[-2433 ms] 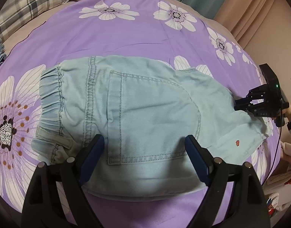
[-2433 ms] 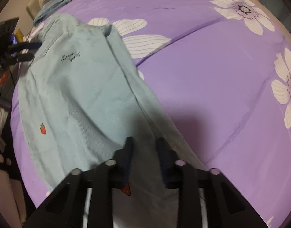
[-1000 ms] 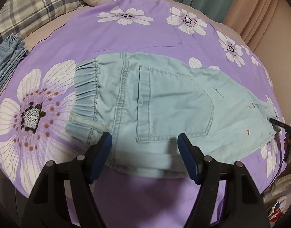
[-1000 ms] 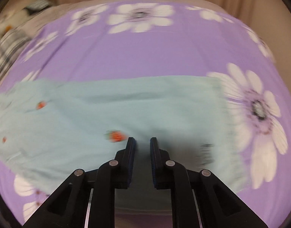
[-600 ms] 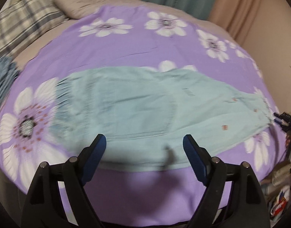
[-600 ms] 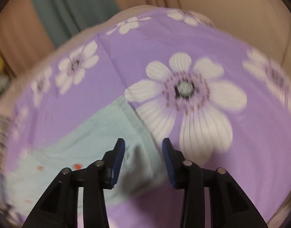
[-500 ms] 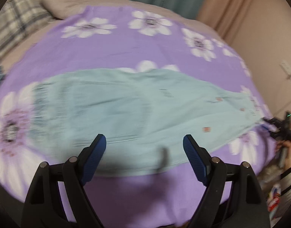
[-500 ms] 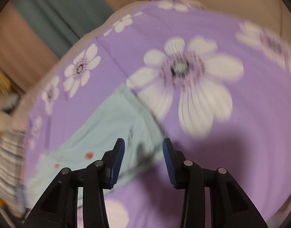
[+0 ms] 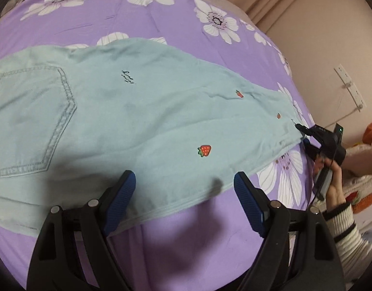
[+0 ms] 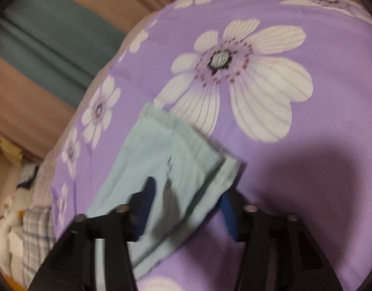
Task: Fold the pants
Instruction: 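Grasp the leg hems again with the right tool, then carry the hems over toward the waistband with the right tool, folding the legs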
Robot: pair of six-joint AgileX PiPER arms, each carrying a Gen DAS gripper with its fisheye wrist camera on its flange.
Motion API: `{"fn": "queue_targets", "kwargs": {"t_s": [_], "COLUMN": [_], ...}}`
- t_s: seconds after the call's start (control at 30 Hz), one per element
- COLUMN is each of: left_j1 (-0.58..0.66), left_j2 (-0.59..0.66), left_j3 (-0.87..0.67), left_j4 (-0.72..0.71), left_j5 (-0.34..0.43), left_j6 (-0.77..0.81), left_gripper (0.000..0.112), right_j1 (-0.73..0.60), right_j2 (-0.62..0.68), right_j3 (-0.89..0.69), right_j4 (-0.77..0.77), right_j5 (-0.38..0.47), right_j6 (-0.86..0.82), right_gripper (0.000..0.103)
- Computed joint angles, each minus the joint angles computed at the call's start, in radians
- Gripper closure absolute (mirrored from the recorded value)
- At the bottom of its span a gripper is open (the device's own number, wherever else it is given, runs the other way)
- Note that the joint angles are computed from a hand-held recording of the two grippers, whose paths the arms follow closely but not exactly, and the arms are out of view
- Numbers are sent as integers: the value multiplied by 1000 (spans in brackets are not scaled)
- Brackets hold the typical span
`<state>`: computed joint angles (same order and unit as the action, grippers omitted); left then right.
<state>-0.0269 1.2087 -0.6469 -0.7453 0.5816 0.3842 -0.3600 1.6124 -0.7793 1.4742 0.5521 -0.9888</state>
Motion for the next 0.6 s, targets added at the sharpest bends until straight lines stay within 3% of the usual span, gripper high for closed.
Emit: {"fn": "queue_targets", "kwargs": {"t_s": [0.07, 0.1, 0.17, 0.23, 0.4, 0.5, 0.6], "left_j1": [22, 38, 68, 117, 154, 107, 90], "left_j2": [-5, -5, -1, 6, 27, 65, 128], "left_j3": [-9, -13, -28, -29, -48, -95, -128], "left_j4": [1, -5, -32, -164, -452, -528, -650], "left_j5": [31, 45, 77, 124, 230, 220, 259], "left_j6": [-2, 7, 16, 123, 274, 264, 315], "left_gripper": [29, 29, 29, 29, 20, 18, 16], "right_j1": [-13, -12, 38, 110, 397, 565, 729], "right_j2": [23, 15, -52, -139, -285, -311, -316], "right_j3": [3, 9, 28, 35, -20, -21, 10], "right_j4": [75, 104, 132, 134, -167, -336, -607], "right_j5": [38, 48, -15, -78, -277, -372, -459], "right_j6": [-41, -66, -133, -204, -85, 14, 242], "right_gripper": [90, 93, 94, 94, 94, 94, 94]}}
